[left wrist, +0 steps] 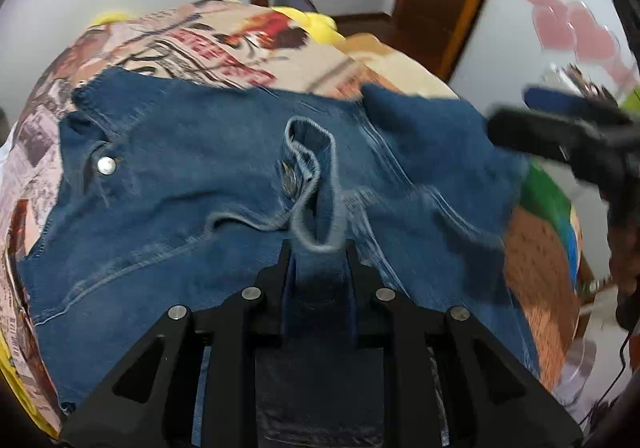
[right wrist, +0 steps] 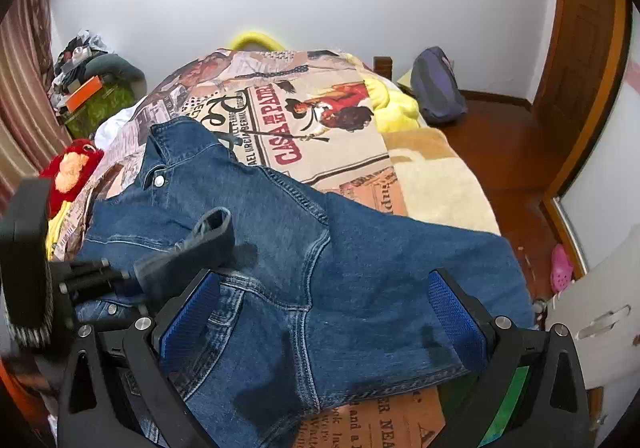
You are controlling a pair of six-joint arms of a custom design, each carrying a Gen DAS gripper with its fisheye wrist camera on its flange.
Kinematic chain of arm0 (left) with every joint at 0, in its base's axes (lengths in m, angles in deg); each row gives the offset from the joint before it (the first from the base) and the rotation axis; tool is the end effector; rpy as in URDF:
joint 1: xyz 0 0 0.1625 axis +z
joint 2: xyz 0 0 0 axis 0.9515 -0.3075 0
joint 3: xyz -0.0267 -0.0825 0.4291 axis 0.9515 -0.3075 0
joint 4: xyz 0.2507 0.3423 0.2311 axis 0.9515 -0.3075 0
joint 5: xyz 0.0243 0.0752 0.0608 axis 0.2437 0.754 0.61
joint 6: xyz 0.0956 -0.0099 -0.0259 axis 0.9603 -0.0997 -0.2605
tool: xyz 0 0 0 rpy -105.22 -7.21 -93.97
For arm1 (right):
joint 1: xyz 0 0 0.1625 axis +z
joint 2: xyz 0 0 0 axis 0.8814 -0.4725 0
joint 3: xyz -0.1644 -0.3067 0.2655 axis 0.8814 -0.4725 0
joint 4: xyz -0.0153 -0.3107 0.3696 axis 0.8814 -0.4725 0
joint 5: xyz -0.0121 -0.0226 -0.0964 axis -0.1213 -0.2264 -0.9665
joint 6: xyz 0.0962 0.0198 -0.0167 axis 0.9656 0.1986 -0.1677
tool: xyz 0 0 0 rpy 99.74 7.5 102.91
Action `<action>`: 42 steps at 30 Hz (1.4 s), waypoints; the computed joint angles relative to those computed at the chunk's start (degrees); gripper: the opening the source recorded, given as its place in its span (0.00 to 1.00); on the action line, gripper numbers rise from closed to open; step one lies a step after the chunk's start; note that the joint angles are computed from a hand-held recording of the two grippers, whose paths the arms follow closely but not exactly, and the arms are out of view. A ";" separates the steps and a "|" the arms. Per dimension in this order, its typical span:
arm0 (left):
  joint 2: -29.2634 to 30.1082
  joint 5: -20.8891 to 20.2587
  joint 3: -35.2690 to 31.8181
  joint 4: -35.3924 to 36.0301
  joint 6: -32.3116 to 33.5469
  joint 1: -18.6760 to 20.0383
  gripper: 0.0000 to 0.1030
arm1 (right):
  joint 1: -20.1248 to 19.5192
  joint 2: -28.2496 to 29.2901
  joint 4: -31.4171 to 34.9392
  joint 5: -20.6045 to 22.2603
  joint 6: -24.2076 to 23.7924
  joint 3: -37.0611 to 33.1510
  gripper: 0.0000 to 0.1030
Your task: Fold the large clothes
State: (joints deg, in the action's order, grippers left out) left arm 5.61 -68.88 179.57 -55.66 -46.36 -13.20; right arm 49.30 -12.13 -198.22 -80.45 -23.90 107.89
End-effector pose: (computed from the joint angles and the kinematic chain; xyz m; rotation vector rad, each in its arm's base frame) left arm -0.1525 -0.6353 0.2628 0.5023 2.4314 -0.5350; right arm 0.3469 -0.6718 0.1486 0.7315 -2.4335 0.6228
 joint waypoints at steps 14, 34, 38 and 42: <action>-10.33 7.21 5.43 -2.05 -4.27 0.24 0.73 | 0.05 5.42 11.22 6.36 4.25 -6.62 1.00; -23.34 22.87 9.57 9.39 -23.32 11.79 0.73 | 1.79 14.77 9.06 3.18 -0.30 -13.09 0.38; -22.91 22.35 9.07 7.45 -21.41 12.18 0.73 | 3.44 14.59 5.28 3.18 -5.30 -13.59 0.37; -21.64 21.99 8.94 5.32 -19.11 11.90 0.80 | 4.39 15.13 1.82 1.02 -9.14 -14.23 0.37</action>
